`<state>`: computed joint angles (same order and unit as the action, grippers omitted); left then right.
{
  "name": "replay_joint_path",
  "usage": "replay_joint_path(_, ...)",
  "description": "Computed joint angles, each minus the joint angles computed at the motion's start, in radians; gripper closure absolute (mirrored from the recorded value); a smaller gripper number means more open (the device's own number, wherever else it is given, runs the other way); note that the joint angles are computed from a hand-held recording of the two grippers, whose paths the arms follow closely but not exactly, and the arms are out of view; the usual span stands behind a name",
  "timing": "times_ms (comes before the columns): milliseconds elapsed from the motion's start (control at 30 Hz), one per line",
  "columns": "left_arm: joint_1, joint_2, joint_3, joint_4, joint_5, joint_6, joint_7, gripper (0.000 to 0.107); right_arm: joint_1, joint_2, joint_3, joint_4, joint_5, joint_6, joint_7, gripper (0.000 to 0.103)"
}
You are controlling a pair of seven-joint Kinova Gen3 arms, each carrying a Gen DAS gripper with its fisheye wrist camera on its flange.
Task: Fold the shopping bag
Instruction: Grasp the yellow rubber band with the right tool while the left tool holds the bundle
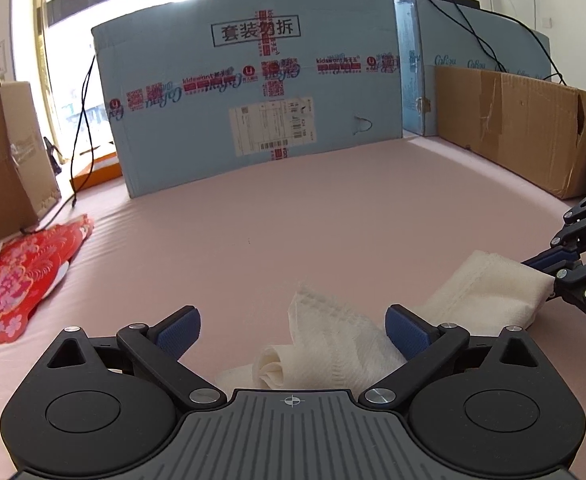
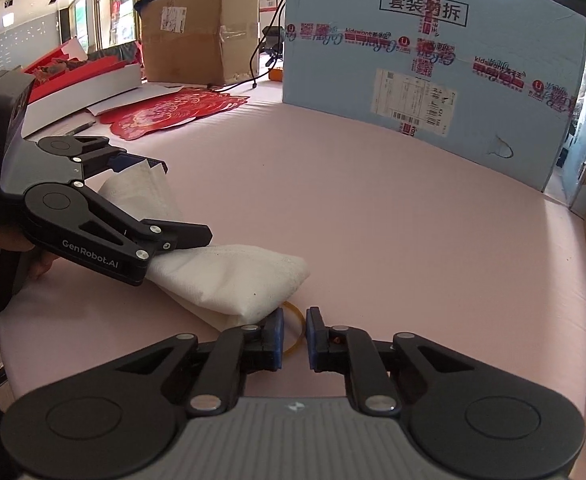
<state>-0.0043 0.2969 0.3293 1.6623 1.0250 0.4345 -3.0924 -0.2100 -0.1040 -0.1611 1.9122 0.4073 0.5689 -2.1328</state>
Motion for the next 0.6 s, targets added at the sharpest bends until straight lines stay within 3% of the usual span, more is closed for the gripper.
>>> replay_joint_path(100,-0.136,0.002,0.137,-0.003,0.039,0.094,-0.122,0.008,0.002,-0.005,-0.019,0.008,0.039,0.009,-0.037,0.101)
replay_joint_path(200,-0.158,0.023,0.16,-0.007,0.091,0.16,-0.244,0.008,0.007,-0.018,-0.047,0.02,0.087,0.031,-0.107,0.102)
replay_joint_path(333,-0.005,0.009,-0.009,0.013,0.174,0.157,-0.352,0.008,0.034,-0.067,-0.043,0.057,-0.003,0.01,-0.112,0.102)
replay_joint_path(500,0.18,0.008,-0.24,0.007,0.254,0.201,-0.382,0.007,-0.07,-0.115,0.135,0.107,-0.197,-0.068,-0.059,0.102)
replay_joint_path(600,0.27,0.014,-0.362,-0.006,0.27,0.247,-0.369,0.007,-0.014,-0.123,0.092,0.105,-0.221,-0.063,-0.035,0.102)
